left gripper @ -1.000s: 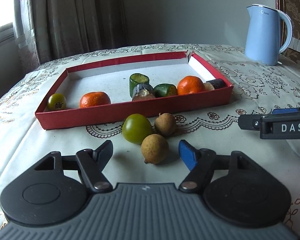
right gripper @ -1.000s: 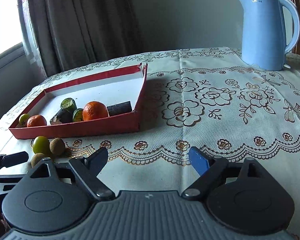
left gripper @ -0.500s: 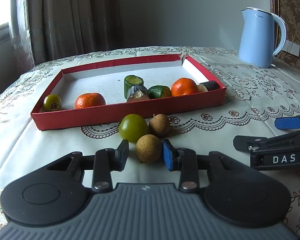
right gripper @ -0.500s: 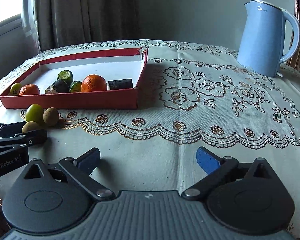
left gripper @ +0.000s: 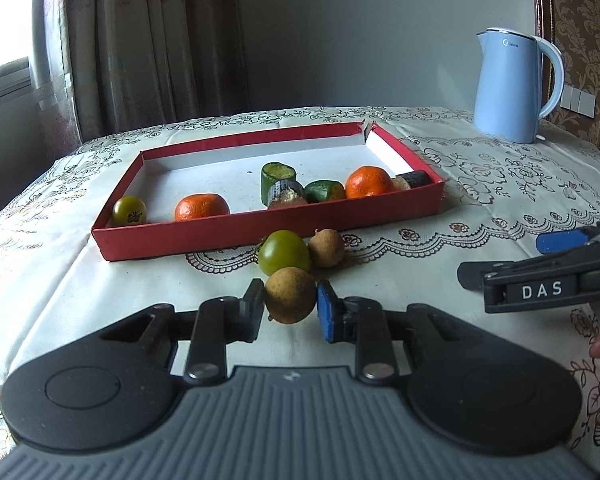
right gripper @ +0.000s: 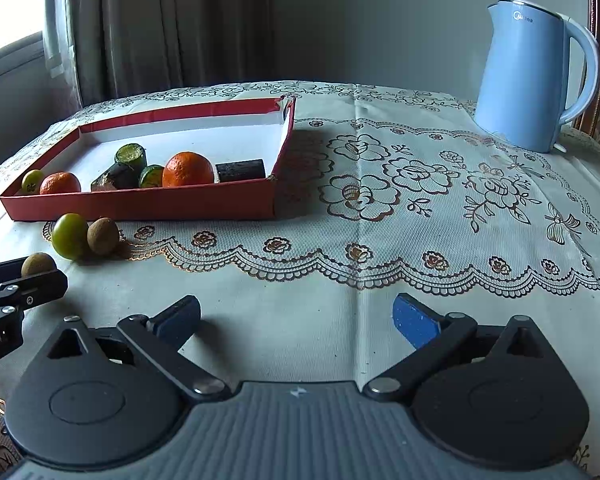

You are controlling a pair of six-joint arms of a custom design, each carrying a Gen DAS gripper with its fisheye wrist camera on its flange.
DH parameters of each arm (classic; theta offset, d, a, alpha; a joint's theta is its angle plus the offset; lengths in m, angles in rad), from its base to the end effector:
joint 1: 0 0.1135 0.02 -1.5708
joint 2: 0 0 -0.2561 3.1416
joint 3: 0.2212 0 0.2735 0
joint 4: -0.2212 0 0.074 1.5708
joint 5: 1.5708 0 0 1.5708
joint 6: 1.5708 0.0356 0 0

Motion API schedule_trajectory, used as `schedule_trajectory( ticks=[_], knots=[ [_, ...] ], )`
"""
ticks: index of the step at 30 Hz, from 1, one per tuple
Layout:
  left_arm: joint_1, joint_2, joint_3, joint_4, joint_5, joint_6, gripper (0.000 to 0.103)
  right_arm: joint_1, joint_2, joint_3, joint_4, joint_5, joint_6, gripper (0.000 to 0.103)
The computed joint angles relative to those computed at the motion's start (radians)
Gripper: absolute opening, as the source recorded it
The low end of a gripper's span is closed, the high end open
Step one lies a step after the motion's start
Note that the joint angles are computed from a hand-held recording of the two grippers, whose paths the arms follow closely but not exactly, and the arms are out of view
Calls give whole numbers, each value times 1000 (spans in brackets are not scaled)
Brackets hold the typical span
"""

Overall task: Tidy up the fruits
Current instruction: 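Carry the longan into the red box and open the left gripper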

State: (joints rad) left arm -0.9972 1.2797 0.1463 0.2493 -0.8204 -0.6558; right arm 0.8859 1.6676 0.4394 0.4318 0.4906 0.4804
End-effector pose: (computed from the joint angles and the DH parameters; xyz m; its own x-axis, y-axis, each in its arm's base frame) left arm 0.1175 -0.1339 0.0665 -0.5284 0.0517 -0.8474 -0.0014 0.9981 0.0617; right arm 0.1804 0.1943 0.0619 -0.6204 -0.1152 -0.7758 -0.2120 0.9770 0.0245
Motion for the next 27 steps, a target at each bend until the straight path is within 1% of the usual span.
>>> schedule_trajectory(
  ticks=[2,5,9,11,15,19,24,27],
  knots=[
    [-1,-58,-4,-54,-28,4,25,-2,-2,-2,4,-3,0,103],
    [40,-136,-5,-100,-43,48,25,-3,-3,-5,8,-6,1,103],
    [134,-194,-3,-94,-30,141,25,-7,-5,-9,16,-11,0,103],
    [202,-197,4,-55,-7,210,25,-8,-7,-12,19,-13,2,103],
    [328,-158,36,25,56,305,25,-9,-10,-17,26,-16,4,103],
    [458,-60,98,109,129,378,25,-14,-10,-24,42,-24,4,103],
    [591,77,181,167,240,402,25,-17,-11,-31,56,-29,7,103],
    [631,163,225,190,277,401,25,-21,-13,-37,66,-34,9,103]
  ],
)
